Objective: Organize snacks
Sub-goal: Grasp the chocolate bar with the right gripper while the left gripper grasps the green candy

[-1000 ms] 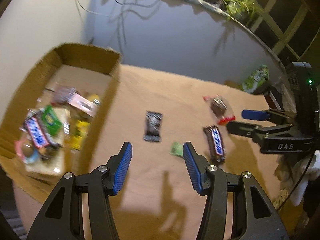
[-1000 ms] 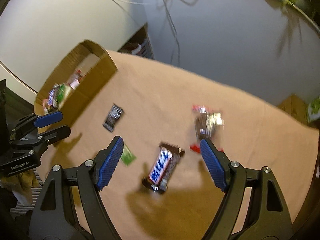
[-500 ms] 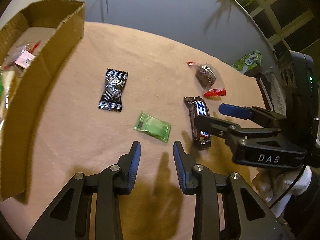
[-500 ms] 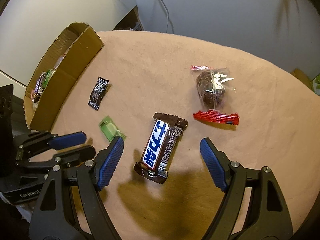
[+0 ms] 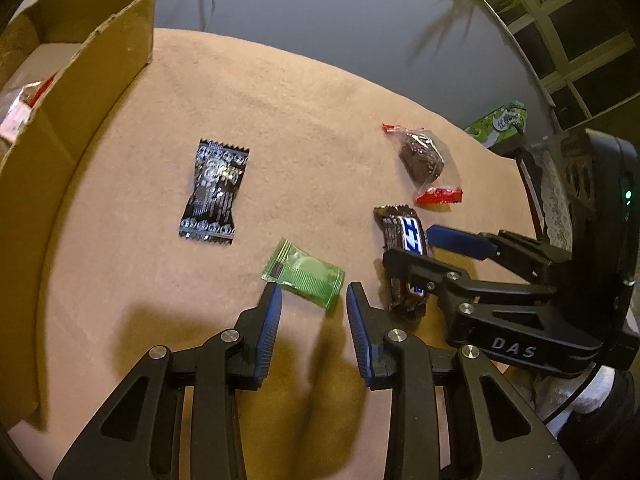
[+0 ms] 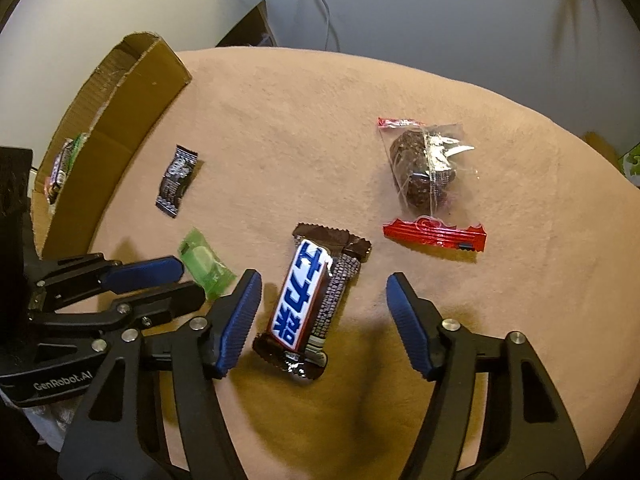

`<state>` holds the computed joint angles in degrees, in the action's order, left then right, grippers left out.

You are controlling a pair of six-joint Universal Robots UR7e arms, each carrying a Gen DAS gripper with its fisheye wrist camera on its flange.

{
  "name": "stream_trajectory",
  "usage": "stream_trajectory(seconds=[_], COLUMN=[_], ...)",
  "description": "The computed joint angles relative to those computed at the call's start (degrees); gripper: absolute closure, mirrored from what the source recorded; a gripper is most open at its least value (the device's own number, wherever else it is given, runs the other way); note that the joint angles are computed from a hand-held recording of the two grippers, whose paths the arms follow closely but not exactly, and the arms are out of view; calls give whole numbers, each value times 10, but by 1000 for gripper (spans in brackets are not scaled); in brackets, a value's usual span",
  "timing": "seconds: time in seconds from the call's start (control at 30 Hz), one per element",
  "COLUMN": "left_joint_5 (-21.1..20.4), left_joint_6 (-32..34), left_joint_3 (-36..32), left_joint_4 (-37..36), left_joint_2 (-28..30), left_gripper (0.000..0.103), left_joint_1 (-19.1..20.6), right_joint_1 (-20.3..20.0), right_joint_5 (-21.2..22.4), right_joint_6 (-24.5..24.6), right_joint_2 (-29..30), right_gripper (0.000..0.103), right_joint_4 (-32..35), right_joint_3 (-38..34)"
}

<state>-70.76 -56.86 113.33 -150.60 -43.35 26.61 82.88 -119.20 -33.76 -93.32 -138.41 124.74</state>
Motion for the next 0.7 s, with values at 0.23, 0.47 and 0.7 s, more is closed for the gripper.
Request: stream_trajectory(seconds=[0.23, 0.47, 0.7], left_joint_5=[12, 33, 90], left_joint_6=[15, 32, 55], left_joint_3=[-18, -51, -94], left_joint_4=[21, 62, 141], left_joint_2=[11, 32, 63], left_gripper=[71, 65, 65], left_joint_1=[-1, -7, -24], right_joint_1=[-5, -16, -21], right_joint_5=[-4, -13, -17], right_joint_6=[-8, -16, -26], right_joint_2=[-4, -14, -19], right_gripper=[51, 66, 69], right_joint_4=[-6, -13, -21], right_joint_3=[2, 5, 6])
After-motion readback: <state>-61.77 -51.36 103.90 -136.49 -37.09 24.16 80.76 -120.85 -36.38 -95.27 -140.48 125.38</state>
